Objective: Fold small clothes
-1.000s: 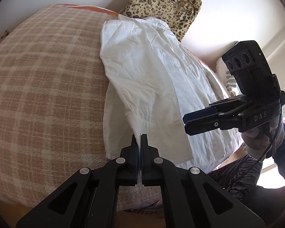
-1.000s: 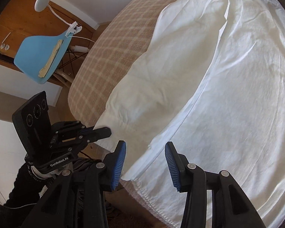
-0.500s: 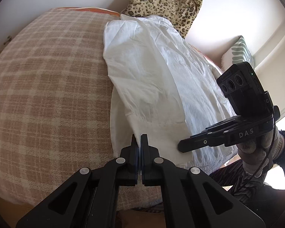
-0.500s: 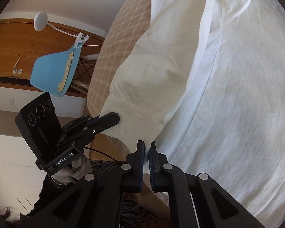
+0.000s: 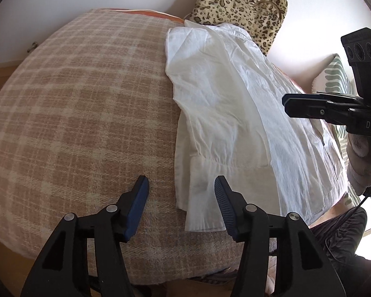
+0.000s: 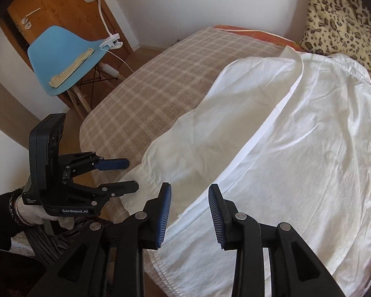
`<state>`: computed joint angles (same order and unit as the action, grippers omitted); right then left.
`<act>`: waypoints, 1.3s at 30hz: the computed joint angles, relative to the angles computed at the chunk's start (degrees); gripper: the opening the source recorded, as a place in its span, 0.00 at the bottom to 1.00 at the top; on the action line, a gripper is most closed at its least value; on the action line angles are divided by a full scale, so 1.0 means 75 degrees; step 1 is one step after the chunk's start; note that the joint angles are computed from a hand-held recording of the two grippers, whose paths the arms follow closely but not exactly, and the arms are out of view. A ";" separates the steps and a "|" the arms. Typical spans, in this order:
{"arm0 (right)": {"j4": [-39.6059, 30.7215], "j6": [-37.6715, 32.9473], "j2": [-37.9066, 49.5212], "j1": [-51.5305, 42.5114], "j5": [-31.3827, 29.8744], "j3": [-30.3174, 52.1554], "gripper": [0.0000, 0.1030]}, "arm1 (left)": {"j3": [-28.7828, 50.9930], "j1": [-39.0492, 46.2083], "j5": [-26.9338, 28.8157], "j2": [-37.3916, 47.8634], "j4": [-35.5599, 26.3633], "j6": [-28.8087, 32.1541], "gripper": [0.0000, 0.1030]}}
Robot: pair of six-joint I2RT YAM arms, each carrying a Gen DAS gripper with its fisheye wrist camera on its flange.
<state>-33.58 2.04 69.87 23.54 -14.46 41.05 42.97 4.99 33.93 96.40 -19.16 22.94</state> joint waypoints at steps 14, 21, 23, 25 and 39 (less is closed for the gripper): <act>0.1067 -0.1106 0.2971 -0.0819 0.1410 0.0835 0.30 | 0.0287 0.0028 0.0604 0.0249 -0.0672 0.0222 0.04; 0.0448 -0.1269 0.2539 -0.0853 0.1438 0.1587 0.36 | 0.0120 -0.0216 0.0795 -0.0078 -0.0562 0.0146 0.04; 0.0301 -0.1026 0.2694 -0.0871 0.1034 0.2019 0.52 | 0.0079 -0.0268 0.0775 -0.0130 -0.0516 0.0132 0.04; 0.0108 -0.0735 0.3065 -0.0833 0.0501 0.2583 0.58 | 0.0029 -0.0290 0.0760 -0.0182 -0.0469 0.0149 0.04; -0.1405 0.0396 0.7125 -0.0031 0.1408 0.7649 0.63 | -0.0146 -0.0411 0.0893 -0.0644 -0.0437 0.0347 0.04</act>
